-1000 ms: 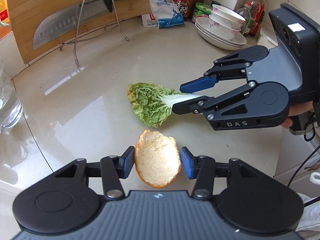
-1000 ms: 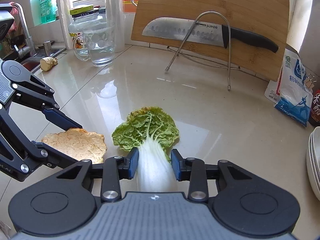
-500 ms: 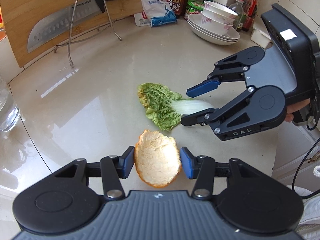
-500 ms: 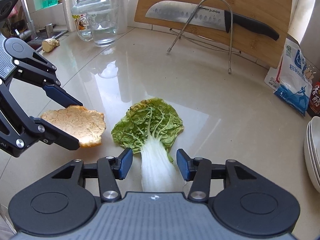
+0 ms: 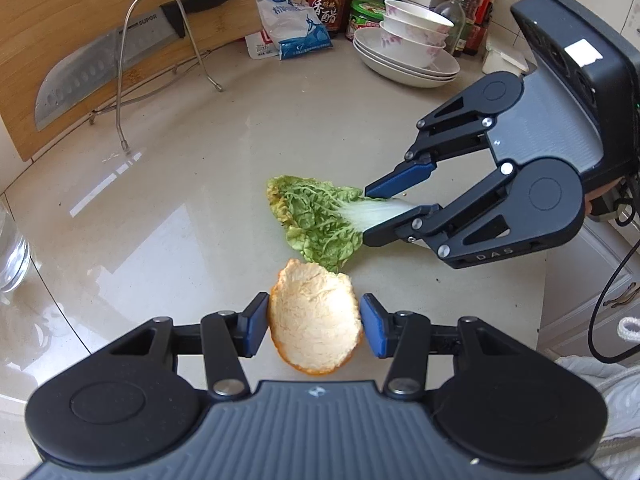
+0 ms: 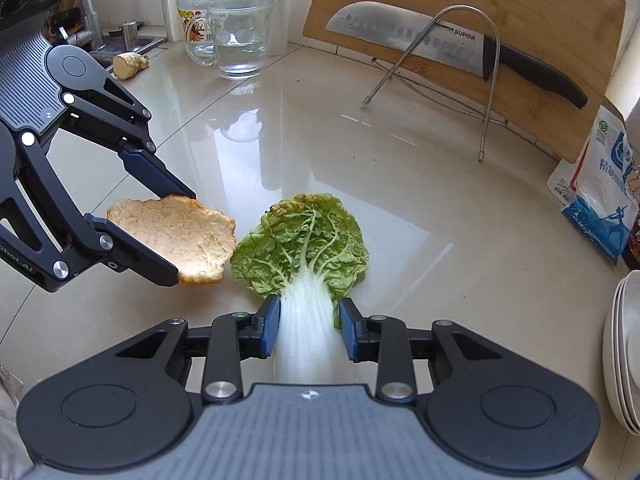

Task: Collect trash
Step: 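Lift the orange peel and bok choy and carry them toward the bin, then open both grippers over the white bin, dropping peel and bok choy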

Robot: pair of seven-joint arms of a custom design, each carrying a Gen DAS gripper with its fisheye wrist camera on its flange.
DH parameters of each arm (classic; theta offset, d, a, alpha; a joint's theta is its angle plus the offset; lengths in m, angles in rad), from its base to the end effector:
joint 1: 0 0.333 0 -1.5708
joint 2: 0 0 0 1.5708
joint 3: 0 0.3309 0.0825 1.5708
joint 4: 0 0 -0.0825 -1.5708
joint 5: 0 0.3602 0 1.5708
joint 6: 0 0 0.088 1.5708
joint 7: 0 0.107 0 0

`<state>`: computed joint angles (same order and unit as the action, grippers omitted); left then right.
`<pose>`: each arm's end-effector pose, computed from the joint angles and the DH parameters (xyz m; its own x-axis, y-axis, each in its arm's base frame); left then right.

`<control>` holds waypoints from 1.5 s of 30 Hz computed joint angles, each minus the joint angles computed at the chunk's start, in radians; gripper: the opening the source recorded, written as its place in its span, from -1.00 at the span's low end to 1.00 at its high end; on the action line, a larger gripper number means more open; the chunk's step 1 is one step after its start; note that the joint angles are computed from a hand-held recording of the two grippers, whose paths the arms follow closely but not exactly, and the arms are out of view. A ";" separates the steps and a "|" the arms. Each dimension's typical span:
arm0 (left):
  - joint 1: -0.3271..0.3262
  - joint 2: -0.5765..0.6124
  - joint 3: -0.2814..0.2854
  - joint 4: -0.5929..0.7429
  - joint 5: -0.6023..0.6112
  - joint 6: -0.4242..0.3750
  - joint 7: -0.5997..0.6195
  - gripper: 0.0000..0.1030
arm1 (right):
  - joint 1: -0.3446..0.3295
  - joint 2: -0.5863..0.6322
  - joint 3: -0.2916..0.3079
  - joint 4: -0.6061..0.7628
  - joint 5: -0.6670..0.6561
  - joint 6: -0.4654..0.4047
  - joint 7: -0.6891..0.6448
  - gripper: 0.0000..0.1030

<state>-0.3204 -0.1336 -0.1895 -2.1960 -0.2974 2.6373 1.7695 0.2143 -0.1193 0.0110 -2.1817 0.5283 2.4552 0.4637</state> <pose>0.4608 -0.2539 0.5306 -0.5053 -0.8534 0.1278 -0.7520 0.3629 -0.5503 0.5081 0.1165 0.5089 0.8224 -0.5656 0.0614 -0.4548 -0.7185 -0.5263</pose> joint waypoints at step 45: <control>-0.182 0.288 -0.231 0.393 -0.224 -0.193 0.495 -0.09 | -0.497 -0.789 -0.079 -0.786 -0.381 0.105 0.764 -0.27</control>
